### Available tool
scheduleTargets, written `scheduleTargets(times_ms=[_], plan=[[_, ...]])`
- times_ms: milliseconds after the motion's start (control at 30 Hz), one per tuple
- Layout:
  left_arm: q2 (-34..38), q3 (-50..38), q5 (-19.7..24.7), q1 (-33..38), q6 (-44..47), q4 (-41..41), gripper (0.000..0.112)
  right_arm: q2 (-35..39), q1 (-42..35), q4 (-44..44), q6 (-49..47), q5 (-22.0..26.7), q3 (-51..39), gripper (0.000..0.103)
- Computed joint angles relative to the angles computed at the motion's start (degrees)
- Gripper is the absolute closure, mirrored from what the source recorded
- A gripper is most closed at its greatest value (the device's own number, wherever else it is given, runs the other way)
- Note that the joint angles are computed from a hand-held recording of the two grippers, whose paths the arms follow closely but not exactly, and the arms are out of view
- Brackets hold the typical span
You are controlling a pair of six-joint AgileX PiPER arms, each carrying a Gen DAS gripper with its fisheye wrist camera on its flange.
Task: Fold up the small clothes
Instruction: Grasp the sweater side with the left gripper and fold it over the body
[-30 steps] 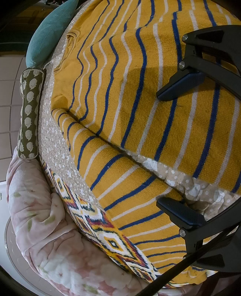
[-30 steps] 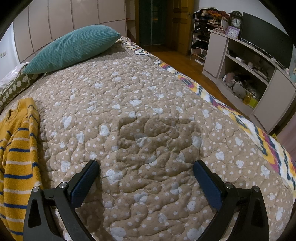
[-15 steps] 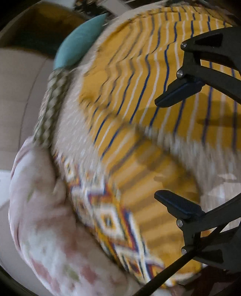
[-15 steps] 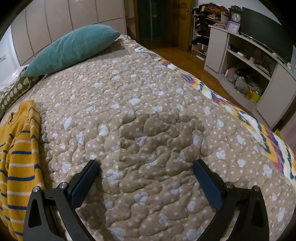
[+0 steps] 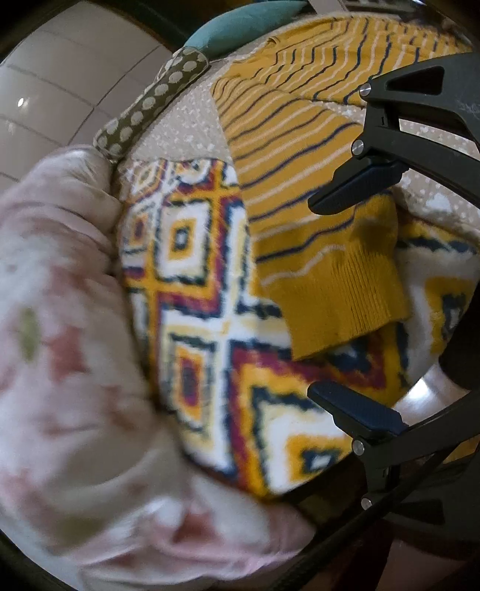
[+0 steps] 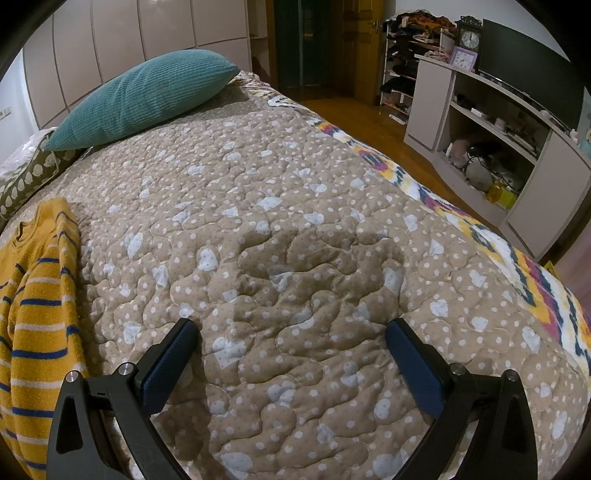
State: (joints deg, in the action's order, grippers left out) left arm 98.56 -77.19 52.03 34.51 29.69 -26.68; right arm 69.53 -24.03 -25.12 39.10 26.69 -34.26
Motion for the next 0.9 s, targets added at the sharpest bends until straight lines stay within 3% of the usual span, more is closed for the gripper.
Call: scheduleTargets(times_ms=[33,100,133,167,200,267,500,733,900], plan=[[0.58,0.50,-0.67,-0.35,-0.74,0.18,0.023,0.08,-0.01,-0.08,0.08,-0.09,0.00,0.000],[-1.47,3.47,-5.62,-3.13,-4.05,5.29,0.047,0.20,0.27,-0.73,0.88,-0.05,-0.02,0.000],[-2.11,3.82,-6.74,-4.28,-5.25,8.72,0.079,0.14,0.30,-0.81,0.98,-0.05,0.05,0.000],[-1.50,2.25,-5.56,-4.67,-5.77,9.87,0.094,0.13,0.37,-0.94,1.16,-0.05,0.06,0.000],[0.00,-1.17,-2.10,-4.11,-6.69,8.72,0.097,0.15,0.38,-0.99,1.22,-0.06,0.07,0.000],[2.32,-8.18,2.52,-2.91,-11.12,8.13,0.100,0.10,0.27,-0.88,0.98,-0.06,0.13,0.000],[2.56,-25.38,5.02,-10.81,-24.79,16.04,0.101,0.01,0.53,-1.57,1.72,0.02,0.27,0.000],[4.40,-36.59,13.68,-34.00,-28.97,13.15,0.102,-0.42,0.27,-0.79,0.97,-0.16,0.48,0.000],[9.19,-41.91,16.98,-50.78,-27.57,4.71,0.101,-0.59,-0.11,0.26,-0.12,-0.30,0.42,0.000]])
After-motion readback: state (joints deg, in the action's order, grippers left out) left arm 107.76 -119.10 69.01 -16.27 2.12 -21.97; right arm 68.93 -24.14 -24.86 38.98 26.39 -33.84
